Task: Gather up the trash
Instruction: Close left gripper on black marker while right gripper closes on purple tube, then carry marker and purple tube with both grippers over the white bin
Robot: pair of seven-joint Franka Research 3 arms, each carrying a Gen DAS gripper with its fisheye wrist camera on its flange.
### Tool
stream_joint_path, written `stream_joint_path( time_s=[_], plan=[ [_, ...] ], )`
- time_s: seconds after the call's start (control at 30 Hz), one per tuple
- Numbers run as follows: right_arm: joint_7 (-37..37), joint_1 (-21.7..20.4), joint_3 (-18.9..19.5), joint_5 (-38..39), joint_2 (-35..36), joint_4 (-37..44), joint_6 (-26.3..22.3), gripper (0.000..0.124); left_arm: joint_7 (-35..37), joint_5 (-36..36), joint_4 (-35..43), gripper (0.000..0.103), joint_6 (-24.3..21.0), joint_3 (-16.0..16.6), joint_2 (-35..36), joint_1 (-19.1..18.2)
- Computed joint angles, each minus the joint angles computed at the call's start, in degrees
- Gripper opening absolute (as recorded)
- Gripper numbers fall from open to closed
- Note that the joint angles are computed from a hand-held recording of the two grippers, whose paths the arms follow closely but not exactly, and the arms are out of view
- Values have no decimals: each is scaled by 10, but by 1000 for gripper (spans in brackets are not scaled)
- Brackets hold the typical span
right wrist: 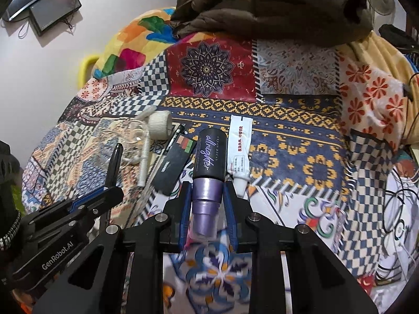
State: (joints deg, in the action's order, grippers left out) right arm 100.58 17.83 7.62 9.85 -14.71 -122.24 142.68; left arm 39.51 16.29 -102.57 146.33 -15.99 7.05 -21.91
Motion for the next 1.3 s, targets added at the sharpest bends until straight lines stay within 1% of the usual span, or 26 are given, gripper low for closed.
stream_joint_path(
  time_s=[0.33,0.53,0.67,0.83,0.93,1.1,1.3],
  plan=[
    [13,-3,15,-16,-89,-19,-32,22,-26,27,-33,10,-39,-12,-98,-4],
    [18,1,31,-19,-148,-21,-51,22,-43,44,-62,10,-81,-26,-180,-2],
    [20,8,46,-20,-179,-14,-62,22,-66,58,-93,10,-122,-40,-255,4],
    [21,24,64,-15,-213,-12,-73,22,-69,49,-133,10,-172,-47,-342,7],
    [23,35,76,-10,-230,-12,-78,22,-72,39,-165,10,-207,-48,-407,6],
    [27,55,97,-3,-243,-9,-82,22,-78,24,-205,10,-262,-51,-498,6],
    [32,92,124,12,-248,-12,-72,22,-82,5,-249,10,-347,-49,-612,1]
  ],
)
